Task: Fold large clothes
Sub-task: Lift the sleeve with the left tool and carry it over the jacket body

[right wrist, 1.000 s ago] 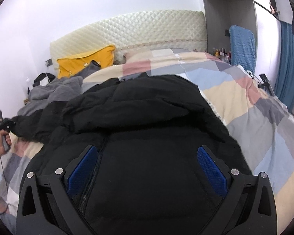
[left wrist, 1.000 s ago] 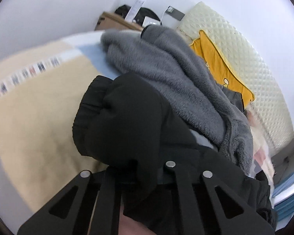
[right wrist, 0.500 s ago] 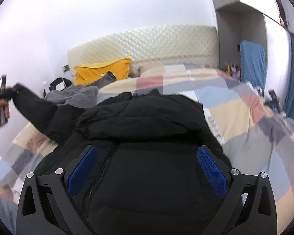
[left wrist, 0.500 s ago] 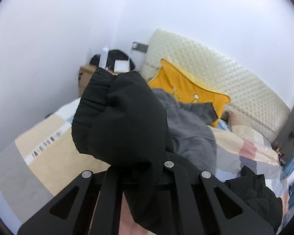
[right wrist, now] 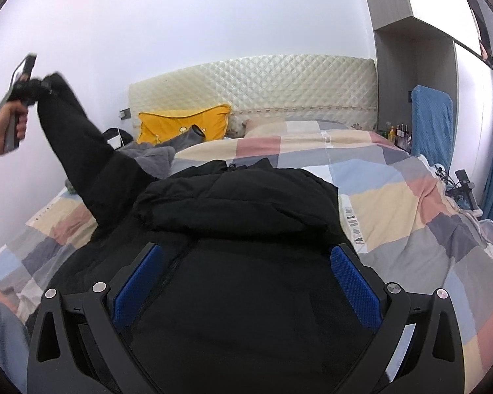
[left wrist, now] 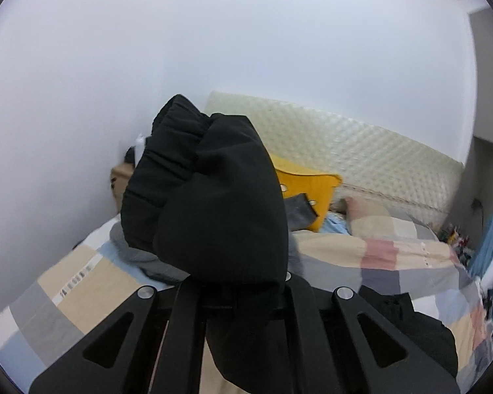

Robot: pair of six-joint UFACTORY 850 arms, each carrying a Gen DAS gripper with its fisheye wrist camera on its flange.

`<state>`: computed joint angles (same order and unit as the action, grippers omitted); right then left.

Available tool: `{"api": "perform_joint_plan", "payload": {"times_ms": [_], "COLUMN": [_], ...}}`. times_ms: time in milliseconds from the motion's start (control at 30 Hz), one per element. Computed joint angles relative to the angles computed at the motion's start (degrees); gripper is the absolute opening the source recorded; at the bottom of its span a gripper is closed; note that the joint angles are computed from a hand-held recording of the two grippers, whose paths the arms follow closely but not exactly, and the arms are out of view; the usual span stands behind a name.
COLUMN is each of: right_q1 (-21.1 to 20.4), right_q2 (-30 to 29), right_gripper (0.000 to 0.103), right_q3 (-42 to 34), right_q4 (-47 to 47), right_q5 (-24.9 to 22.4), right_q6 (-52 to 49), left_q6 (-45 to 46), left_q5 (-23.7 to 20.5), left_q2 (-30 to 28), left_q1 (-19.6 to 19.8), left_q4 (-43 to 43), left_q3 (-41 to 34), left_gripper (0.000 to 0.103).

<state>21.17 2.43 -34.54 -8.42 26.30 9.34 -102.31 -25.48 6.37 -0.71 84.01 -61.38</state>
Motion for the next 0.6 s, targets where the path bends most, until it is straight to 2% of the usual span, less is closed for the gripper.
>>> {"api": "perform_joint_plan", "payload": {"times_ms": [233, 333, 400, 500, 600], "right_q1": [-2.1, -3.7, -4.9, -6.3, -7.0], "right_q2": [0.8, 1.3, 1.6, 2.1, 2.5], "right_gripper": [0.103, 0.103, 0.103, 0.103, 0.103], "right_q3": [0.3, 0.5, 0.8, 1.0, 1.3], "right_q4": [-1.4, -4.4, -7.4, -10.5, -10.7], "right_q5": [0.7, 1.0, 1.6, 2.1, 2.3], "right_q6": [0.4, 4.2, 8.3, 12.5, 12.9], "left_q6": [7.2, 5.9, 7.6, 7.4, 3.5], "left_q5": [-6.8, -6.9, -7.2, -6.0, -4.1], "left_q2": [-3.2, -4.5, -6.4, -8.8, -10.7], "left_q1": [-9.4, -13.4, -15.7, -18.4, -20.6], "left_q4": [-1.4, 2.4, 2.0, 3.8, 7.8], "left_q3": [-5.4, -6.6, -8.4, -9.9, -10.8], "left_gripper": [0.005, 0.005, 0.005, 0.005, 0.006]}}
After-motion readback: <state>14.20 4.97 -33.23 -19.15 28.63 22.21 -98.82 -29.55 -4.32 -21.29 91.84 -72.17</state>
